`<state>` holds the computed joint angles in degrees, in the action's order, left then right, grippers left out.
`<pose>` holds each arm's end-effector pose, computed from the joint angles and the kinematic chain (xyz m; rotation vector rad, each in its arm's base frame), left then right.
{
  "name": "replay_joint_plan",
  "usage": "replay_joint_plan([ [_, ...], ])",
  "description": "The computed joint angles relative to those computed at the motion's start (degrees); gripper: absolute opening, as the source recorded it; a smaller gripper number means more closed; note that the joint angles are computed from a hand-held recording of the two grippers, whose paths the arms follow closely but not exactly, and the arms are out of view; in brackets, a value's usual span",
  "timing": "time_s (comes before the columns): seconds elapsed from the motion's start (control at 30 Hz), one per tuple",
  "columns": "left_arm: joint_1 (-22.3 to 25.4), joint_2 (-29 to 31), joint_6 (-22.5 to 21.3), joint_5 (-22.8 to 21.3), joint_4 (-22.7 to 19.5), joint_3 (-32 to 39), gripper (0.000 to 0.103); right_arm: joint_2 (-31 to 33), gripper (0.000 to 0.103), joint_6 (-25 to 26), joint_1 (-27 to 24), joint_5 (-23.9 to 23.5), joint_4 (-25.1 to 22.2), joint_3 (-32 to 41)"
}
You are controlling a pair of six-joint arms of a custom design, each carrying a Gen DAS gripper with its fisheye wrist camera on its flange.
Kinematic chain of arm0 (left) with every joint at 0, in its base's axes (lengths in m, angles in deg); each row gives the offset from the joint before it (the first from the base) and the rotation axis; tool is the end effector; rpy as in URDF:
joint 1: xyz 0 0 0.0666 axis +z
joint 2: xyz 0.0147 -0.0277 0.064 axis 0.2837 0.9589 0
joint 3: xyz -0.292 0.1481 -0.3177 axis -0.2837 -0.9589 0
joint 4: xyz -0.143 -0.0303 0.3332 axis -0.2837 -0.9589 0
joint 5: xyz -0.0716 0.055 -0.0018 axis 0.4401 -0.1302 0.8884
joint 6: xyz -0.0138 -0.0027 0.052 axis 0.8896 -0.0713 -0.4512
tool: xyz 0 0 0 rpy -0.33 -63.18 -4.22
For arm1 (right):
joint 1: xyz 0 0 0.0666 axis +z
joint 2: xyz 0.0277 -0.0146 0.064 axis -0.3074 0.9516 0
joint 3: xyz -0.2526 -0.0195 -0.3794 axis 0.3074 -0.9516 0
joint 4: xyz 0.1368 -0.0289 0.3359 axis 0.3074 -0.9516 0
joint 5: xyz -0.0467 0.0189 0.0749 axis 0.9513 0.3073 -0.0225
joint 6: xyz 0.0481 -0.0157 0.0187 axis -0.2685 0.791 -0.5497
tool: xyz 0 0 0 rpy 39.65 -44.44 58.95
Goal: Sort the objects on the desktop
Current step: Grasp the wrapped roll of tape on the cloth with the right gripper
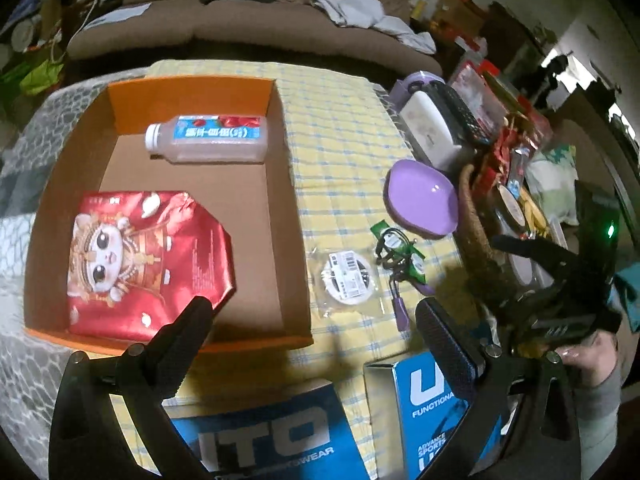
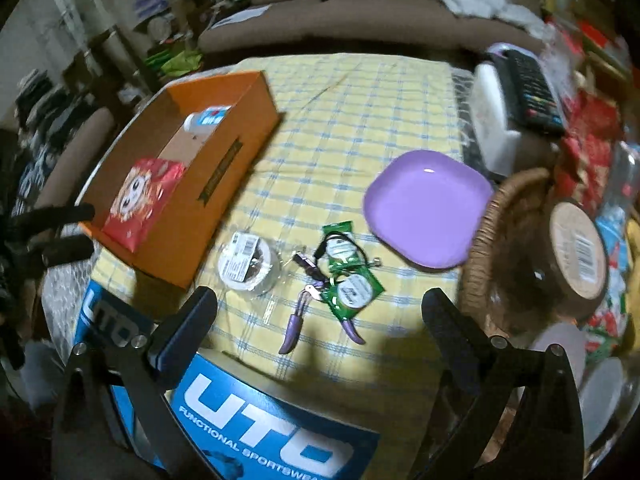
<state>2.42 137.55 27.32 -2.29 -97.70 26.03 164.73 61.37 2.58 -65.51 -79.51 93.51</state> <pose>0.4471 -0.1177 0.4885 -0.1171 2.5961 -0.4194 0.5301 0.2033 0.4583 -0.5901 2.6006 0.3058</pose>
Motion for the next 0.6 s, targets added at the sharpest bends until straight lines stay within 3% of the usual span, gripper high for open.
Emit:
replay_joint_plan([
  [0.27, 2.33, 0.13, -1.01, 0.57, 0.48, -1.55, 0.103, 6.57, 0.101, 18.15, 6.68, 5.7, -0.64, 3.75],
  [0.53, 3.49, 1.35, -1.96, 3.48, 1.74, -2.08, 0.103, 12.85, 0.098, 25.06, 7.86, 3.74, -6.15, 10.15],
  [0.6, 3.43, 1.44, -2.18, 4.12, 2.12, -2.24, 0.103, 14.12, 0.091, 25.61, 7.83, 3.5, -7.79, 11.81],
])
